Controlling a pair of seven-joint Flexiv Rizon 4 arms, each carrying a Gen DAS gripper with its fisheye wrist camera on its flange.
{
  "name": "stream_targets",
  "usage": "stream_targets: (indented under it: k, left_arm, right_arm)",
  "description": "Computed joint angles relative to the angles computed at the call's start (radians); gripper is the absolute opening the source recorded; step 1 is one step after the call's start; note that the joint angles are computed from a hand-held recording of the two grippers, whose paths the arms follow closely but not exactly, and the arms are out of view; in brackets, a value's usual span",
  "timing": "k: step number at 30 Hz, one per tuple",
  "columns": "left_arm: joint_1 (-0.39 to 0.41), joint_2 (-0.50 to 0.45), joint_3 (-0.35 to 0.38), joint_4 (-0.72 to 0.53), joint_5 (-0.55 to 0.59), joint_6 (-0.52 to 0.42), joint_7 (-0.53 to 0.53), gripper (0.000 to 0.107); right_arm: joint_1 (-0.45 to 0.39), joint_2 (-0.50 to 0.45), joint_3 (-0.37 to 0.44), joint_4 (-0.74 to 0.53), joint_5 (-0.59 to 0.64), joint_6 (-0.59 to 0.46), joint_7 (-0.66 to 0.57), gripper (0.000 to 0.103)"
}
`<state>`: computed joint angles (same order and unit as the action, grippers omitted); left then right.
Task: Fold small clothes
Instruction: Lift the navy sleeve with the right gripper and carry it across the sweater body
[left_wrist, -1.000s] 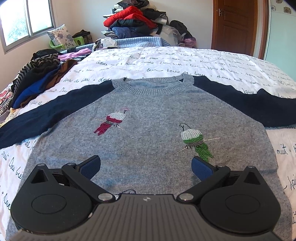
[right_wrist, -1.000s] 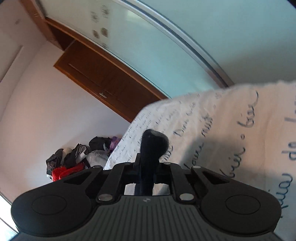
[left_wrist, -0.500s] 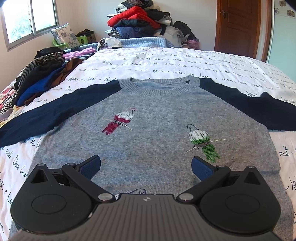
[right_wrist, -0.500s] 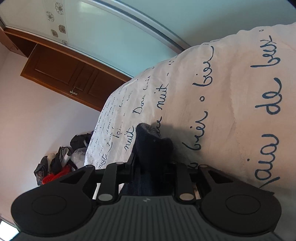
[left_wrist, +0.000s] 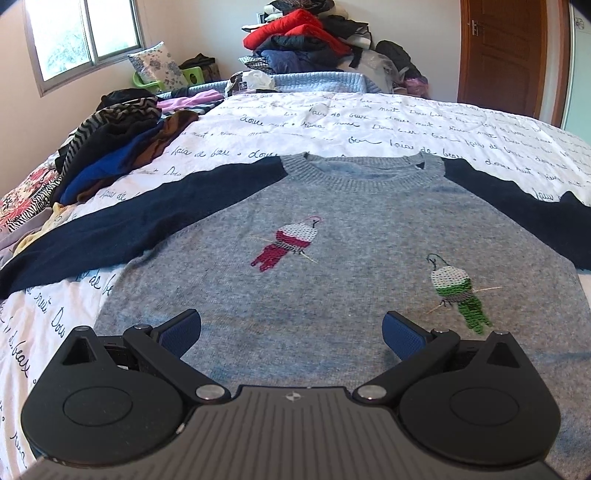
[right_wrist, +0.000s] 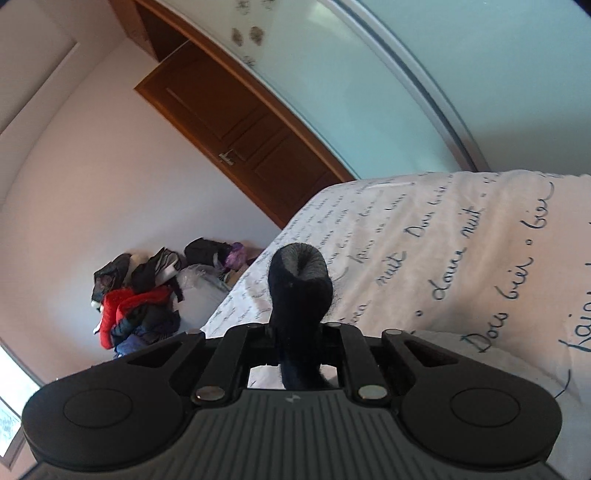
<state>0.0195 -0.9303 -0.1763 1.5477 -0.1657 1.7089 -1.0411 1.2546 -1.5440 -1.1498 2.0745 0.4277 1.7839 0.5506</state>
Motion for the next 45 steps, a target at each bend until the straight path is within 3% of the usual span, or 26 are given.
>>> stream_targets:
  k: [10, 21, 26, 30, 39, 45]
  left_arm:
    - [0.002, 0.0, 0.017, 0.001, 0.002, 0.01, -0.006, 0.103]
    - [0.028, 0.002, 0.011, 0.007, 0.002, 0.02, -0.014, 0.103]
    - [0.033, -0.003, 0.016, -0.003, -0.005, 0.009, -0.018, 0.103]
    - [0.047, -0.006, 0.008, -0.007, -0.002, 0.01, -0.013, 0.103]
    - [0.044, -0.019, 0.048, -0.023, 0.003, 0.065, -0.018, 0.103]
    - [0.047, -0.031, 0.069, -0.047, -0.011, 0.053, -0.027, 0.103]
  right_arm:
    - [-0.034, 0.057, -0.006, -0.153, -0.034, 0.087, -0.203, 0.01]
    - [-0.041, 0.148, 0.061, -0.319, -0.039, 0.096, -0.429, 0.011]
    - [-0.043, 0.156, 0.065, -0.391, -0.058, 0.047, -0.485, 0.011]
    - [-0.068, 0.184, 0.083, -0.453, -0.163, -0.015, -0.538, 0.011]
    - [-0.154, 0.223, 0.123, -0.683, -0.575, -0.275, -0.709, 0.011]
    - [-0.235, 0.227, 0.185, -0.833, -0.732, -0.343, -0.734, 0.011]
